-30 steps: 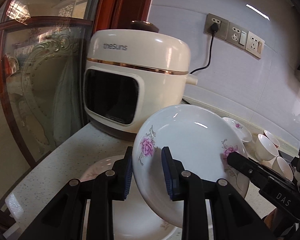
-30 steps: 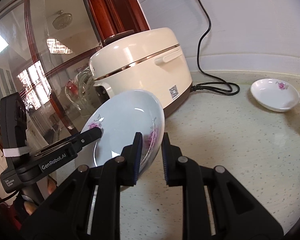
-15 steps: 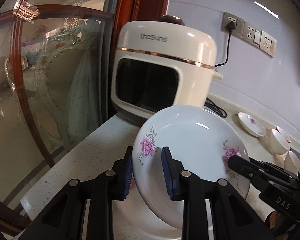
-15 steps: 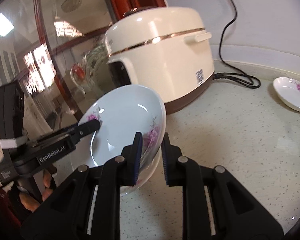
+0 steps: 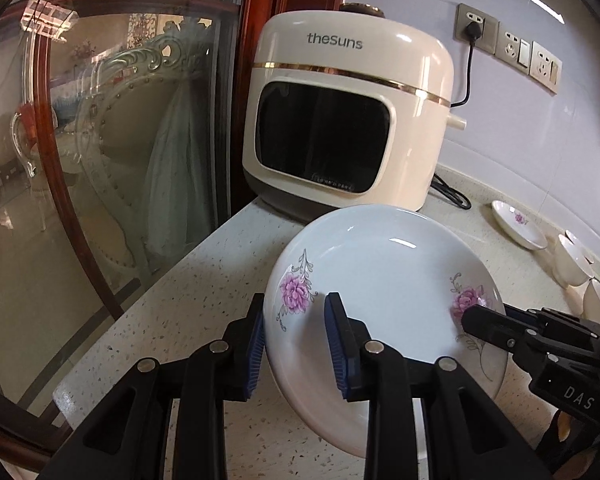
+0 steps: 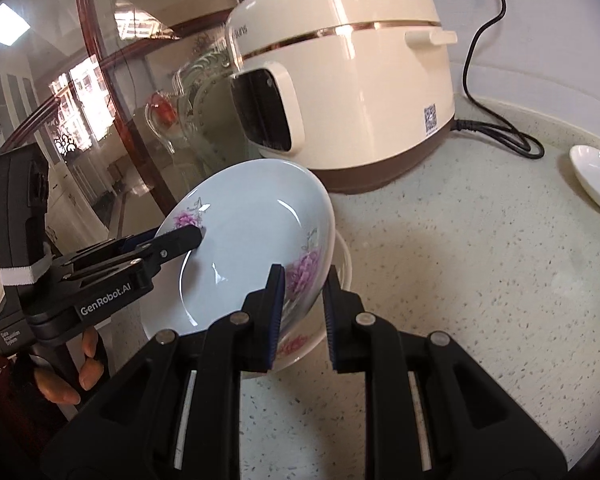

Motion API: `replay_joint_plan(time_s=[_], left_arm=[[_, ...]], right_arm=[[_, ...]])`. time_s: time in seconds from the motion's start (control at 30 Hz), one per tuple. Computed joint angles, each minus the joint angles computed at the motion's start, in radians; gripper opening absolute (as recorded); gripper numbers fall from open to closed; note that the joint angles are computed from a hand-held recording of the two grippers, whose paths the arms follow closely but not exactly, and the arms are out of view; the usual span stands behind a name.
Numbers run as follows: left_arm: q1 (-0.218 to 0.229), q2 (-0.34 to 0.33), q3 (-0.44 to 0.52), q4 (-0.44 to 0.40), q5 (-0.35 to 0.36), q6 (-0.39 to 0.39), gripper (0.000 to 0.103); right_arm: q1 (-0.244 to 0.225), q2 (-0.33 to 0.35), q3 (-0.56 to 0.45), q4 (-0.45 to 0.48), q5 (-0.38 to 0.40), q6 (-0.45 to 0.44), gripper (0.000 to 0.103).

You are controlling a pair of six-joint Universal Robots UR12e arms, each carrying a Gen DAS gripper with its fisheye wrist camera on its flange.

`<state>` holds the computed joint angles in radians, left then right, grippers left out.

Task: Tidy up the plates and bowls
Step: 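Open both tools to release the plate onto the stack, then move both tools toward the small pink-flower plate by the wall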

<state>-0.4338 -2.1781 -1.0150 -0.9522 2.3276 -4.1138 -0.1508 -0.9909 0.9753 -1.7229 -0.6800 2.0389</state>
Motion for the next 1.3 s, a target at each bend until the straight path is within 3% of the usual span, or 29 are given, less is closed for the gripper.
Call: replay_joint_plan(time_s=[0.3, 0.4, 0.53, 0.63, 0.73, 0.8, 0.87, 0.97, 1.07, 1.3], left_arm=[[0.008, -0.007, 0.019, -0.06, -0.022, -0.005, 0.03], [0.004, -0.012, 0.022, -0.028, -0.027, 0.031, 0.03], [-0.004, -0.029, 0.049, -0.031, -0.01, 0.068, 0.03], [-0.001, -0.019, 0.031, -0.003, -0.026, 0.052, 0.034], [0.002, -0.005, 0.005, 0.035, -0.028, 0.022, 0.05], [0.001, 0.002, -0.004, 0.042, -0.016, -0.006, 0.076], [-0.001, 0.004, -0.01, 0.064, 0.003, -0.011, 0.081], [-0.006, -0.001, -0.003, 0.086, 0.02, 0.005, 0.084], [-0.011, -0.013, 0.013, 0.114, 0.014, 0.045, 0.084], [-0.015, -0.076, 0.117, 0.165, -0.079, 0.162, 0.085]], right_arm=[[0.011, -0.008, 0.013, -0.033, -0.064, 0.013, 0.025], [0.013, -0.013, 0.02, -0.047, -0.07, 0.011, 0.035], [0.014, -0.015, 0.02, -0.038, -0.077, -0.016, 0.036], [0.014, -0.015, 0.021, -0.038, -0.08, -0.022, 0.036], [0.015, -0.013, 0.017, -0.041, -0.087, -0.01, 0.047], [0.012, -0.015, 0.023, -0.059, -0.072, 0.004, 0.06], [0.006, -0.02, 0.038, -0.096, -0.048, 0.024, 0.065], [0.001, -0.017, 0.044, -0.159, -0.037, 0.098, 0.065], [-0.006, -0.002, 0.036, -0.242, -0.052, 0.235, 0.065], [-0.022, 0.022, 0.03, -0.499, -0.144, 0.582, 0.077]])
